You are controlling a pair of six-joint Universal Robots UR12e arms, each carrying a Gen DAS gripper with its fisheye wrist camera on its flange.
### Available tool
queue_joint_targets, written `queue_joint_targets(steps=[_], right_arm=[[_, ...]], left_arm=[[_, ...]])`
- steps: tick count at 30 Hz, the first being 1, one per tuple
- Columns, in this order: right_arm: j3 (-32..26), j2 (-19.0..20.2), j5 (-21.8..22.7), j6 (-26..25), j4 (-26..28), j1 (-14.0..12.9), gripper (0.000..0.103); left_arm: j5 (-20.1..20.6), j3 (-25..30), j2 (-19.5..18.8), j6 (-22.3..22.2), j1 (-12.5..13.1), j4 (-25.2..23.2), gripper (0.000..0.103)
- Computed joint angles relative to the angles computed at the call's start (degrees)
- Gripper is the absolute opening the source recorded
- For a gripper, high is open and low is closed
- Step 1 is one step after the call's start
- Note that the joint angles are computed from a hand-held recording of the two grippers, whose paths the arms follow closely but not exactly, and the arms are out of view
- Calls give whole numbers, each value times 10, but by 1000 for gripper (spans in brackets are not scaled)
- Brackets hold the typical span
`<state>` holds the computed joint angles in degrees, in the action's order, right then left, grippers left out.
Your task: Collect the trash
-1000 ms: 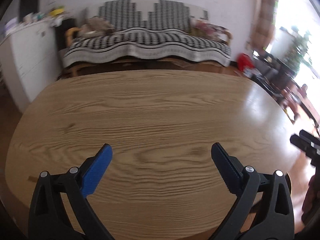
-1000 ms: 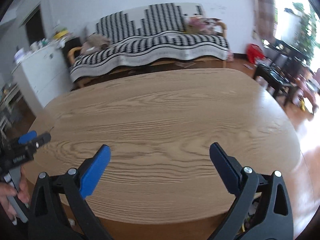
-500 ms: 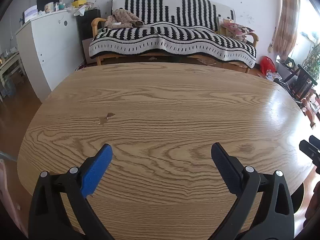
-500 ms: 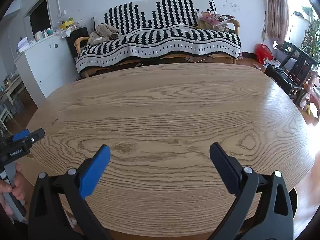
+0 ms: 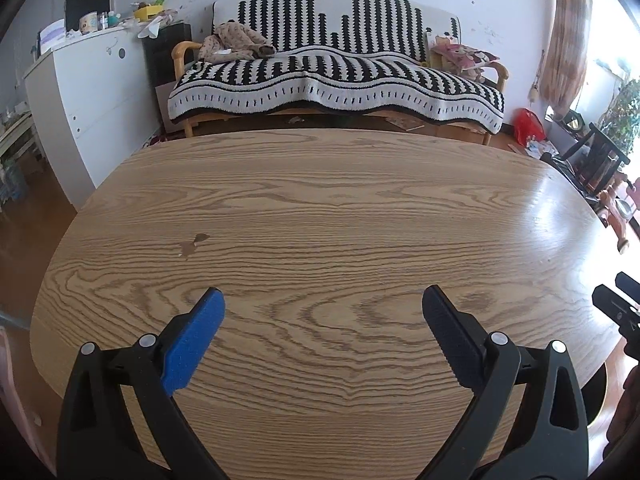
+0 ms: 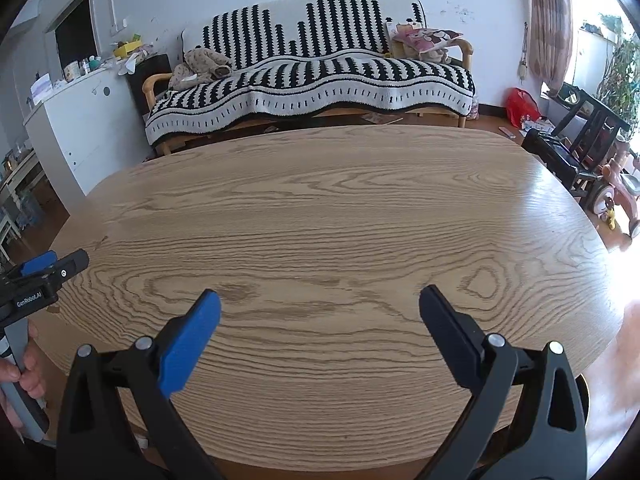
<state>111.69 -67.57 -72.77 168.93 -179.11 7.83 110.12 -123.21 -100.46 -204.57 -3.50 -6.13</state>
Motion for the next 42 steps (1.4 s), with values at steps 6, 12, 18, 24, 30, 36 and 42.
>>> queue_joint_targets(steps=[6, 12, 18, 24, 30, 36, 42], right_arm=[[1, -2, -1, 0, -1, 0, 96], [2, -3, -1, -6, 0, 0, 96], [2, -4, -1, -5, 1, 1, 96], [2, -3, -1, -5, 0, 0, 96], [3, -4, -1, -8, 1, 0, 96], [2, -4, -3, -6, -1, 1, 96], [2, -4, -3, -6, -1, 1, 96]], left_arm=[[6, -1, 0, -2, -3, -1, 96], [6, 0, 0, -3, -4, -3, 96], [7, 0, 0, -4, -5, -4, 96], [8, 0, 0, -6, -6, -5, 96], [9, 0, 1, -7, -8, -6, 96], [9, 0, 1, -8, -8, -7, 96], [9, 0, 0, -7, -7, -5, 96]])
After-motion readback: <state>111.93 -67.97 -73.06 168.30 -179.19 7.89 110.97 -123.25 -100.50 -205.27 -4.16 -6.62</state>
